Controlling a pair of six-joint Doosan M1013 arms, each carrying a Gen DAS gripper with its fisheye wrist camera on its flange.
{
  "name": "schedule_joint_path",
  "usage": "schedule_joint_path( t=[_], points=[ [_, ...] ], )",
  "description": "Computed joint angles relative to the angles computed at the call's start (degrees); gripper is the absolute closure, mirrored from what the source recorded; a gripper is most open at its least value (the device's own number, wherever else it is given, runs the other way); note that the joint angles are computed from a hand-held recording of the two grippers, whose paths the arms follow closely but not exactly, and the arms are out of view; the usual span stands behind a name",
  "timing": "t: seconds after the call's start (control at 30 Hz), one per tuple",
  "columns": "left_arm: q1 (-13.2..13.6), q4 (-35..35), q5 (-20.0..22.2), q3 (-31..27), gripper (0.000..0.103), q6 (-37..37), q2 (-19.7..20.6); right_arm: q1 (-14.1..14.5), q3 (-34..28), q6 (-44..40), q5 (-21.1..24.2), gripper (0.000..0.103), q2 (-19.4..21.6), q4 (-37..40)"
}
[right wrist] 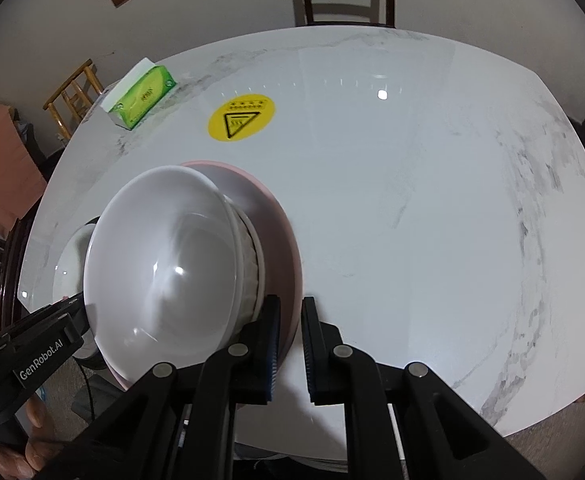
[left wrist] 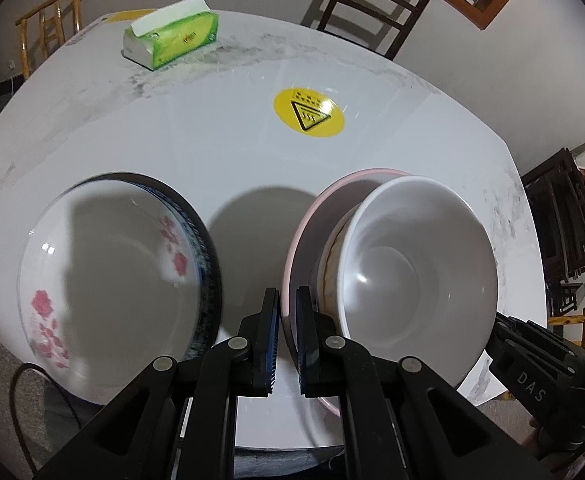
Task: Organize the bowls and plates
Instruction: 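Lift and carry the pink bowl stack with the left tool over the plates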
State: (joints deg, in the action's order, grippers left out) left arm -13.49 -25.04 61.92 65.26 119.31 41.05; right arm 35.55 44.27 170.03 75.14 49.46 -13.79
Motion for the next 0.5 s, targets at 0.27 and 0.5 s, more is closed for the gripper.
schedule_joint_path(
  t=[0.27,0.5],
  points=[
    [1.77,0.22,-0.39,-2.07,0.099,-1.6,0.05,-0.19,-10.82,-5.56,4.16,0.092,4.91,-0.07],
    [3.75,2.24,-1.3,-4.01,0.099,-4.4,0.63,-0.32,-28.2,-12.22,10.29,0.092,13.7,1.97]
  ],
)
